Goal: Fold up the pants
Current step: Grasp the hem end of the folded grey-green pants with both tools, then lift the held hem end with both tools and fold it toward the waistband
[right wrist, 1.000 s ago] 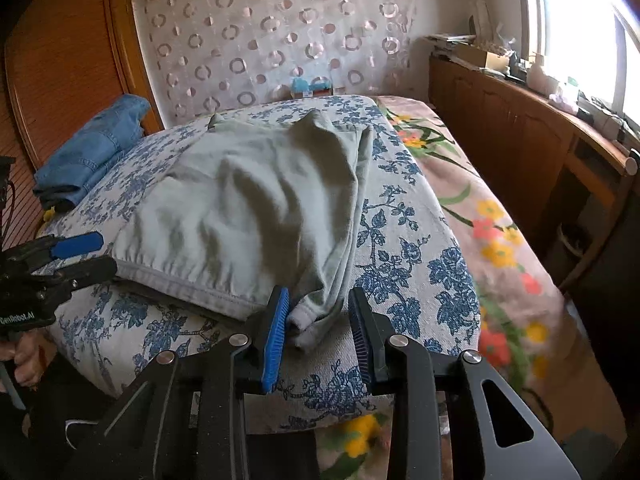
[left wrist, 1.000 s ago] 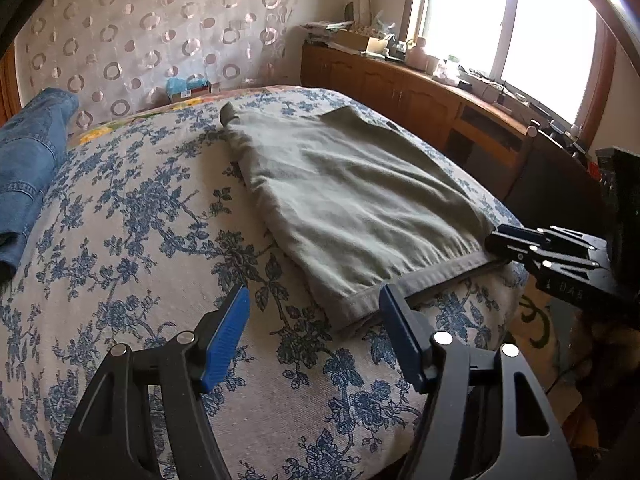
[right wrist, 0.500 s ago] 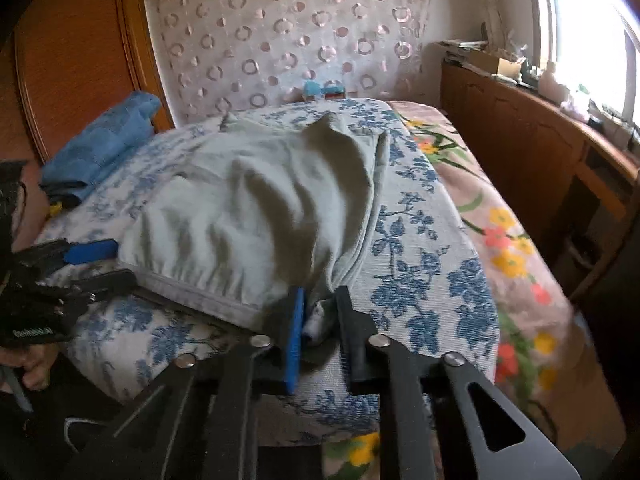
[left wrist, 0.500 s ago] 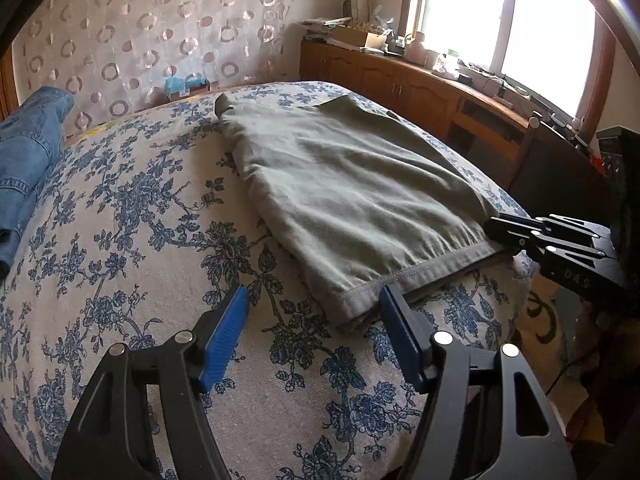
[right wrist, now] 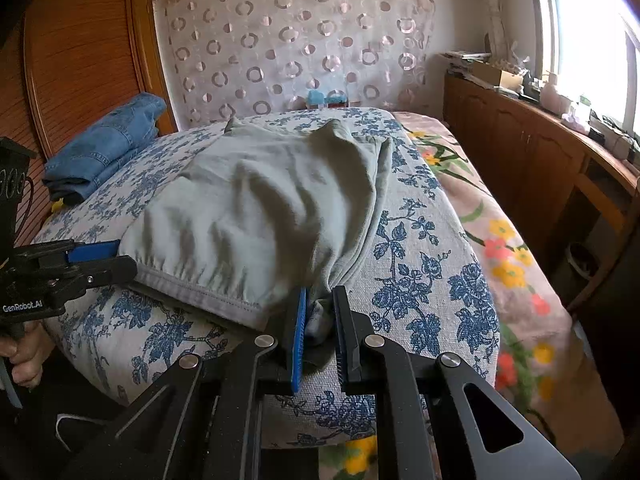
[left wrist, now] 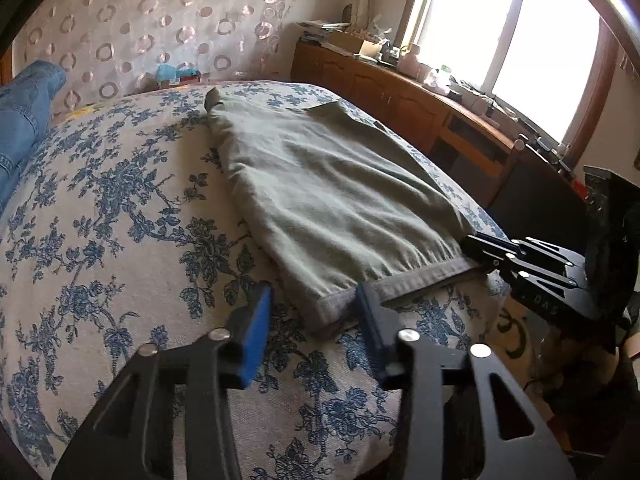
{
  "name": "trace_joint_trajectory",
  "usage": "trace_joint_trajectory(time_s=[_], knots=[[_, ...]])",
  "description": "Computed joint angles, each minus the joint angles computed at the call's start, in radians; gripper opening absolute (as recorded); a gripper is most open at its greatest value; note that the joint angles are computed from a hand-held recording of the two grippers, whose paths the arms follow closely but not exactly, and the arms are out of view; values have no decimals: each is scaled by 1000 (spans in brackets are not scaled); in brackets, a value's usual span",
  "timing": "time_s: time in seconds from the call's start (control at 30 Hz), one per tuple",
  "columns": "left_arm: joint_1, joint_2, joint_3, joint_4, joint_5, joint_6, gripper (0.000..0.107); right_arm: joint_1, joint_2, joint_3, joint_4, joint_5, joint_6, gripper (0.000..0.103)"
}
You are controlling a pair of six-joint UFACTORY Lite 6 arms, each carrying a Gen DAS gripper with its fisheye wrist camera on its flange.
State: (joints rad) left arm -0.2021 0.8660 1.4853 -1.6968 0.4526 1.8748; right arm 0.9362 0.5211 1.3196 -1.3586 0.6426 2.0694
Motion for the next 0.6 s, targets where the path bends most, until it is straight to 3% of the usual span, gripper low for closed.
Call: trace_joint_trajectory(time_s=[0.37, 0.47, 0.6], knots=[[-20, 34, 59, 50, -7, -73, 37, 3, 7, 10, 3, 8, -4, 13], [-22, 34, 66, 66, -7, -82, 18, 7, 2, -7, -33, 13, 56, 12], [-20, 0, 37, 50, -8, -53, 10, 3, -19, -35, -65, -7, 93, 10]])
